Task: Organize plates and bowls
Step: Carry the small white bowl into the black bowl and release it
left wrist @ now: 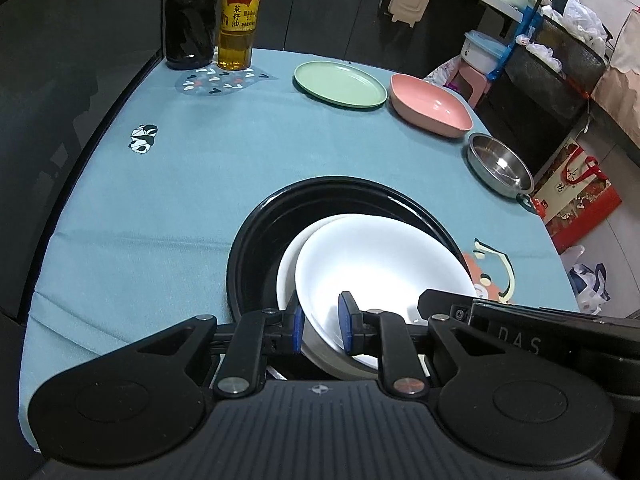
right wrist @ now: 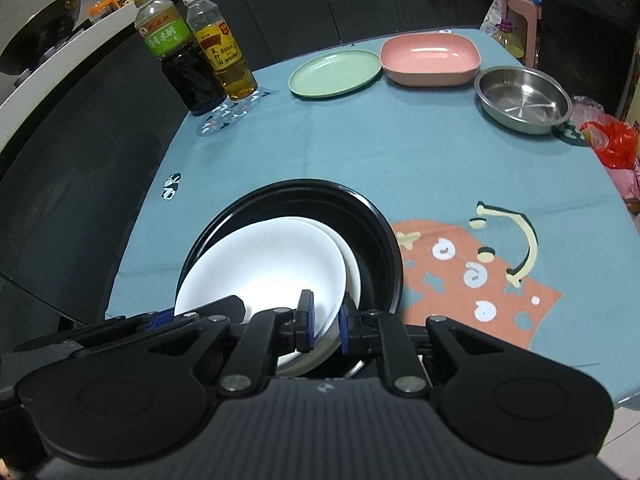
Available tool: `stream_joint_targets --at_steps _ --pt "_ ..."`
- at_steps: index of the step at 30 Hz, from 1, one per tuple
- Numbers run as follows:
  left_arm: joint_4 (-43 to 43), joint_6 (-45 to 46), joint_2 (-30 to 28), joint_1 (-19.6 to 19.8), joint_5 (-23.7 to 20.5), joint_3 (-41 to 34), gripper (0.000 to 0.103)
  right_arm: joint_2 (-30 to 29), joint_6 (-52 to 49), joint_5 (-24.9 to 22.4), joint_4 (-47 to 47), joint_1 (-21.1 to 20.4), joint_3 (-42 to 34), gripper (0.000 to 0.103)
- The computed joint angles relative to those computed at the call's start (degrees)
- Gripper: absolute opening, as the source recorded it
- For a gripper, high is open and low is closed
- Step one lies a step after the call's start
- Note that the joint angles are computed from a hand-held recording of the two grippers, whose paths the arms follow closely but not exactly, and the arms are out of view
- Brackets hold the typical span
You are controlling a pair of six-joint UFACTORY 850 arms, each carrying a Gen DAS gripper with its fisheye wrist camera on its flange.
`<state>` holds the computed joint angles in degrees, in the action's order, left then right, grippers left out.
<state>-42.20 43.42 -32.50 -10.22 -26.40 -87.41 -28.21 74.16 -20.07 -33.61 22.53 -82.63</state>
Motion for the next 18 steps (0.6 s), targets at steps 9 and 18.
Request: stream_joint_targets --at_steps 9,18 --pt "0.66 -1.13 -0.84 0.41 -2.02 -1.41 0.016 -0.19 3.47 -0.29 -4.78 0.33 0.05 0.015" --pt "-0.40 -1.22 -1.07 1.06 -2.45 -2.16 0.016 0.09 7.97 -1.81 -9.81 0.57 0.28 0.015"
